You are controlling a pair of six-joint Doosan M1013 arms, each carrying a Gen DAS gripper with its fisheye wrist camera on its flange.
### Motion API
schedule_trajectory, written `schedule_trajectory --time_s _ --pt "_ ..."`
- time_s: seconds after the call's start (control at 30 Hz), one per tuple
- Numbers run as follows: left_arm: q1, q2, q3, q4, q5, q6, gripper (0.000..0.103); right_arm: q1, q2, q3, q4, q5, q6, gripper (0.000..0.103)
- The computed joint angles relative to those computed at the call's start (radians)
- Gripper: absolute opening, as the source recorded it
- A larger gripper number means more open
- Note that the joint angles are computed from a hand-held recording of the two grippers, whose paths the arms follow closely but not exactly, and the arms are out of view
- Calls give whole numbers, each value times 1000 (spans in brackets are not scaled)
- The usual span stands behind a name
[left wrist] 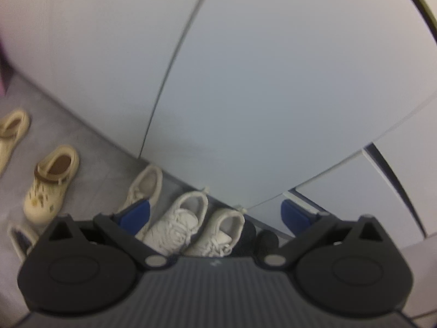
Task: Organize scattered shoes
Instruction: 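Grasp the red-labelled white sneaker by its heel with the right tool, then lower the red-labelled sneaker into the row beside the other sneakers and release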
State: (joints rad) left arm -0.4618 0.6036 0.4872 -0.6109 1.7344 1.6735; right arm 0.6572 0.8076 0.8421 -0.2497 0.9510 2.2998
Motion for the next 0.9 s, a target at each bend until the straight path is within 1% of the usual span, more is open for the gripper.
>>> schedule_trajectory --time_s 0.03,0.1,0.17,0.23,0.3,0.33,0.37,0.43,0.6,0.67,0.77,0.8,0.9 --pt "9 15 -18 -28 27 -36 103 -2 -8 12 8 -5 5 84" --pt "18 30 -39 -52 57 -79 103 -7 -36 45 39 6 48 84" --pt "21 26 -33 -36 50 -89 103 -11 -62 76 55 16 114 83" --pt "19 16 -26 -13 27 -67 103 -15 -91 115 59 16 207 83" --pt "19 16 -30 -14 21 -64 103 -19 -135 183 34 -7 377 83" --pt "18 15 -30 -11 17 -61 103 -20 -143 198 18 -10 432 83" --pt "16 11 -24 -3 11 -57 103 -22 -155 218 -10 -7 525 84" --pt "11 4 -14 14 -1 -49 103 -32 -164 236 -45 18 660 84" --pt "-3 -12 8 70 -27 -20 103 -56 -154 231 -115 83 793 84" --pt "-2 -13 7 71 -39 -16 103 -71 -140 212 -141 133 874 84" --pt "-6 -28 28 108 -92 -10 103 -89 -128 200 -169 161 973 82" --pt "-7 -29 29 113 -97 -8 103 -93 -124 195 -177 169 985 82" --pt "-6 -17 11 96 -69 -21 103 -110 -92 145 -203 241 1053 80"
